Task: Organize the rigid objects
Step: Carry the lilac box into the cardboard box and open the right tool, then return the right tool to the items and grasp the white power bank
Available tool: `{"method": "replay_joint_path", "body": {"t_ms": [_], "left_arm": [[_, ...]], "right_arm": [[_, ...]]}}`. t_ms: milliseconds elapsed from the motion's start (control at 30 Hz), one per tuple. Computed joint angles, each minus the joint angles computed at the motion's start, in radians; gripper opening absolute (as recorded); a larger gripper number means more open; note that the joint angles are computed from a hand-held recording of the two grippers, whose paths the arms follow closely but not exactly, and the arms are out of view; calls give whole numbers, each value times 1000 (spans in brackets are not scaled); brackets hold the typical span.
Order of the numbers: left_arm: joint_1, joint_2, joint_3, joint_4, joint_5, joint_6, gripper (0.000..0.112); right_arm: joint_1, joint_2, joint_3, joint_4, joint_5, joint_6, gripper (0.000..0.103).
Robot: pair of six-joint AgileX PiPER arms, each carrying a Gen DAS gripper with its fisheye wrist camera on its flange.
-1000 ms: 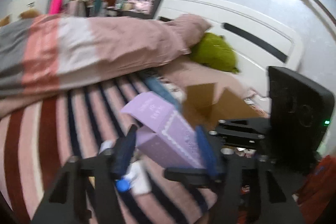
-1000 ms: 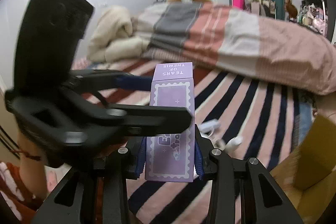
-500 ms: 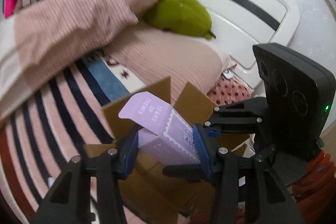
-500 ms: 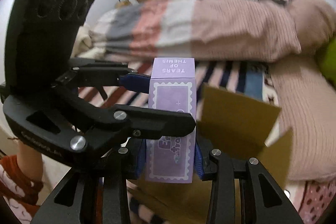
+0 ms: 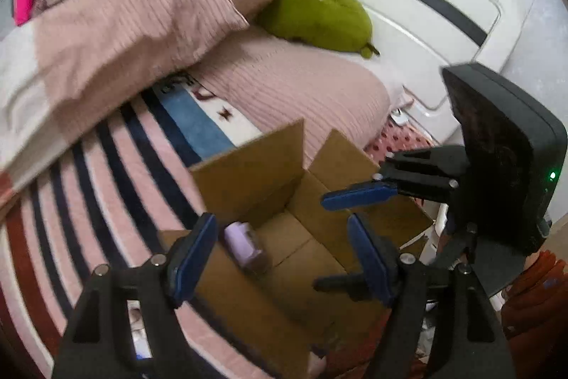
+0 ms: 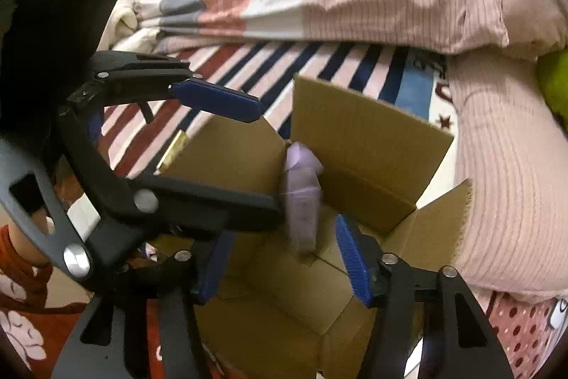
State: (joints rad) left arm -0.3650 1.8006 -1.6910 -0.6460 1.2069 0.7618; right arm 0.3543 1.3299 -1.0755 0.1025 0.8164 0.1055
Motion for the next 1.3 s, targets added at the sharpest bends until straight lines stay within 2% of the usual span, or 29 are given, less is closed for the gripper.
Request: {"method": "replay_joint_path", "body": {"t_ms": [33,67,100,167,267,400,500,633,700,767,833,967,1067,1133,1167,1267,1300], "left_arm": [[28,-29,19,-2,-16,11,75],[52,-50,35,-4,-31,24,77],[81,-75,59,-9,-48,40,78],[150,-137,125,-21,-94,79,83],[270,-202,226,-62,-154,157,84],[447,-238,364,-145,-219,287,84],[559,-234,459,-201,-264,397,84],[664,-192,559,-281,-326,518,84],[682,-174,596,-306,-359,559,84],[702,-151,626,-321,-379,600,84],[704,-141,661,-337,-389,629,84],[701,-115,688,-353,-395,637,84],[687,-106,698,-349,-404,635,84],[675,-109,706,-342,-419,627,84],[668,-109,709,-339,-427,623,84],[658,-109,708,-335,-430,617,84],[658,-109,709,-337,-429,621,84]], "right_arm": [[34,-18,6,-23,-28,33,63],[69,-29,7,-53,-50,71,69],[119,-37,5,-106,-74,132,84],[245,-40,6,-257,-148,289,103],[380,13,-7,-390,-265,431,103],[464,169,-89,-368,-364,447,103],[497,284,-158,-355,-400,447,103],[546,440,-241,-469,-394,566,103],[548,489,-247,-524,-399,642,103],[554,523,-216,-647,-409,794,103],[563,560,-207,-782,-376,966,103],[547,617,-167,-957,-330,1234,103],[516,673,-169,-996,-348,1296,103],[500,700,-164,-1024,-378,1336,98],[496,713,-167,-1032,-384,1342,90],[494,720,-143,-1129,-422,1454,87],[493,717,-132,-1173,-436,1495,75]]}}
